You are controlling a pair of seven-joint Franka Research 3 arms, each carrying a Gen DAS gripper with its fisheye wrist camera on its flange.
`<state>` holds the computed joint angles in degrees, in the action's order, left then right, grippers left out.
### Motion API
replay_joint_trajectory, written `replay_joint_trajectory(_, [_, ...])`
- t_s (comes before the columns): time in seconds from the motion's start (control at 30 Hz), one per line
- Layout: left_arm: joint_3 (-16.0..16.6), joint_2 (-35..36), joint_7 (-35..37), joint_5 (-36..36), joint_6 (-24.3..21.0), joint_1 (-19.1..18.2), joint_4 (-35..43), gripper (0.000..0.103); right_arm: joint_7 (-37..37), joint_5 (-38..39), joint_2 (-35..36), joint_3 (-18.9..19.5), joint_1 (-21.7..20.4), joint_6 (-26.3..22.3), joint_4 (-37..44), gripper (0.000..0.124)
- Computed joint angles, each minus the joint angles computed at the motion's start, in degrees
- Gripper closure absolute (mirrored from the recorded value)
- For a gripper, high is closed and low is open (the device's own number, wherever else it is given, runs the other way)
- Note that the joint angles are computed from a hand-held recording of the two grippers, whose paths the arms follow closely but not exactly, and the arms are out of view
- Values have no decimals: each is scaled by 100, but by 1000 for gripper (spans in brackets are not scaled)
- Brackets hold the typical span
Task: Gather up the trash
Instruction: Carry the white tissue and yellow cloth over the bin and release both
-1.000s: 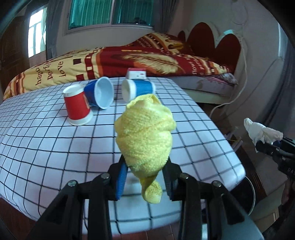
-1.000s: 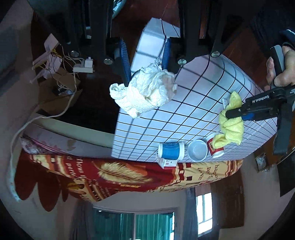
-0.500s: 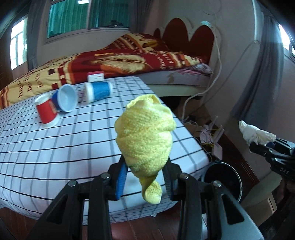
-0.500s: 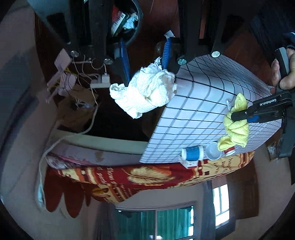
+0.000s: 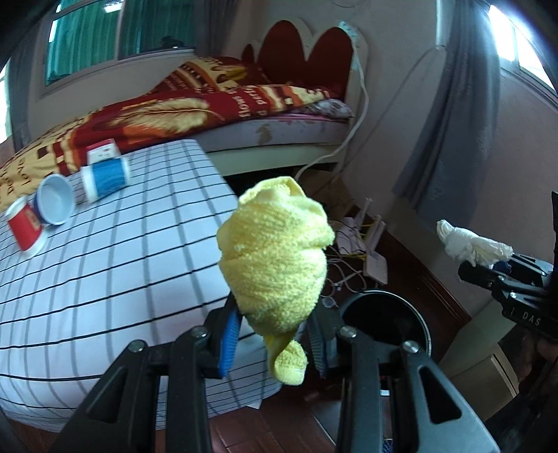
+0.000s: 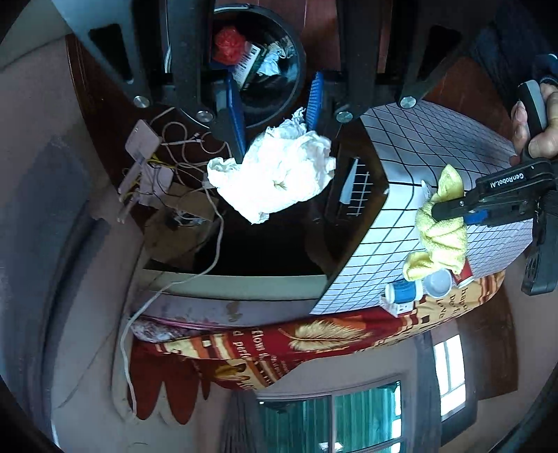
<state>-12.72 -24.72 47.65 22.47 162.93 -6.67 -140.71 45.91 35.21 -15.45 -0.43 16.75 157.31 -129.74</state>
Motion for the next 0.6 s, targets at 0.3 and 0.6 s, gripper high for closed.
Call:
replay_joint_trajectory(0.3, [-60,453,298,-136,56,-372,309,66,240,-246,-232,-142,-291,73,-461,90])
replay_joint_trajectory(0.6, [-140,947,481,-229,29,-639,626,66,265,-243,-113,-275,-463,-38,-467,90])
